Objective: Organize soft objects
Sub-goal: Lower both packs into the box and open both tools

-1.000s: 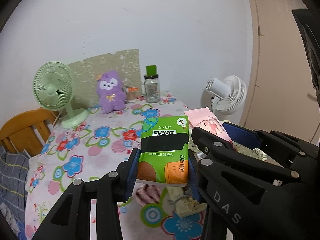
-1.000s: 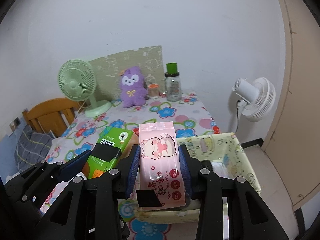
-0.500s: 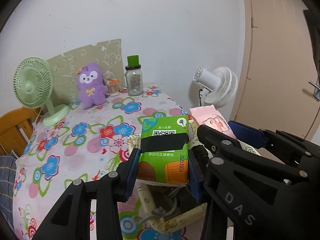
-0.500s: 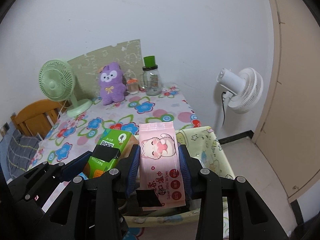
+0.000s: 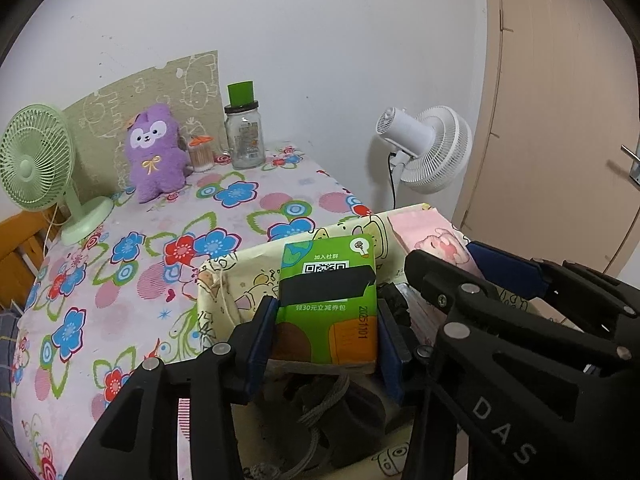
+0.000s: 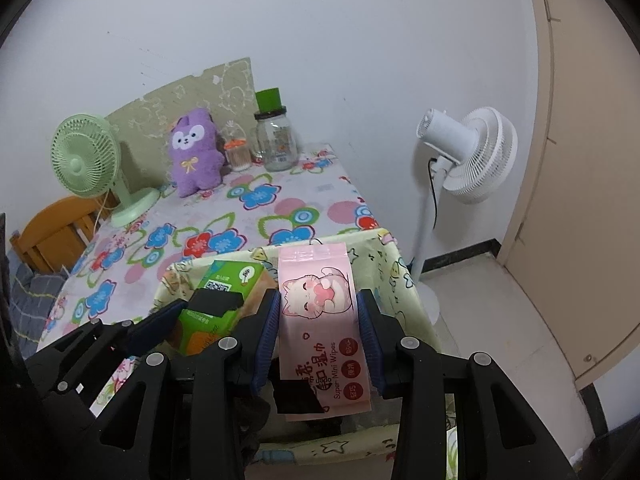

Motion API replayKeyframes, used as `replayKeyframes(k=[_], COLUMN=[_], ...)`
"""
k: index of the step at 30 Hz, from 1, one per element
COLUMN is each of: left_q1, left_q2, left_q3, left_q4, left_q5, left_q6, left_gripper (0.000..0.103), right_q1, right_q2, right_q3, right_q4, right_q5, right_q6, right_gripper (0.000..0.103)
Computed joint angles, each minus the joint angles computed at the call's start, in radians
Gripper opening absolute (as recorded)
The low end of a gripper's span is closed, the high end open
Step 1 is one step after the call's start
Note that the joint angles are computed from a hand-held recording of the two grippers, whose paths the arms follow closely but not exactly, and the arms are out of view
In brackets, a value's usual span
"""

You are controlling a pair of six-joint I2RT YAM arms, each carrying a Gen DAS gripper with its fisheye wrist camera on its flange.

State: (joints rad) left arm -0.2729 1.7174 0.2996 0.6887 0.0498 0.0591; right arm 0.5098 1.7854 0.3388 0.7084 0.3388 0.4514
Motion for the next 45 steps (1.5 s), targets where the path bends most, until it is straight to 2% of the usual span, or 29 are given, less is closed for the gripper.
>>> replayKeyframes(k=[4,6,11,14,21,22,23,25,29,35,45], left_q1=[-0.005,-0.012,-0.021,-0.021,-0.015,-0.014,-0.012,-0.004,0.011,0.057,0.191], left_q2=[0.005,0.01,0.003,-0.009,-0.018,-0.022,-0.029,-0.043,-0.081,-0.15,-0.292], left_q3=[0.015,0.019,0.013,0.008,0.002,-0.001,-0.005,-0.015,-0.032,-0.075,-0.154], left_q4=[-0.021,-0.019,-0.014,-0.022,-0.027,-0.026,-0.025,-0.024,-0.039,-0.049,-0.094], left_q5=[0.021,0.026,0.022,0.02,-0.005,-0.006,-0.007,-0.002,0.004,0.03,0.116], left_q6=[-0.001,-0.003,0.003,0.01,0.019,0.02,0.022,0.025,0.026,0.046,0.104], left_gripper=[0.061,0.074,0.087,0.09,0.093,0.093,0.093,0.094,0.096,0.099,0.1], right_q1=[-0.016,-0.021,-0.03,-0.032,-0.039,-0.036,-0.033,-0.023,0.005,0.065,0.207], right_q2=[0.016,0.017,0.011,0.014,0.033,0.032,0.03,0.022,-0.004,-0.044,-0.099], right_q3=[0.001,-0.001,-0.005,-0.004,0.007,0.007,0.007,-0.002,-0.014,-0.012,0.003], right_q4=[0.012,0.014,0.012,0.014,0.018,0.018,0.016,0.026,0.025,-0.023,-0.113], right_q5=[-0.011,-0.012,-0.013,-0.022,-0.063,-0.063,-0.063,-0.062,-0.039,0.013,0.12], right_q6=[-0.003,-0.004,-0.004,-0.005,-0.004,-0.007,-0.009,-0.006,0.012,0.04,0.121], right_gripper=[0.042,0.042,0.042,0.042,0.045,0.049,0.058,0.069,0.078,0.086,0.087])
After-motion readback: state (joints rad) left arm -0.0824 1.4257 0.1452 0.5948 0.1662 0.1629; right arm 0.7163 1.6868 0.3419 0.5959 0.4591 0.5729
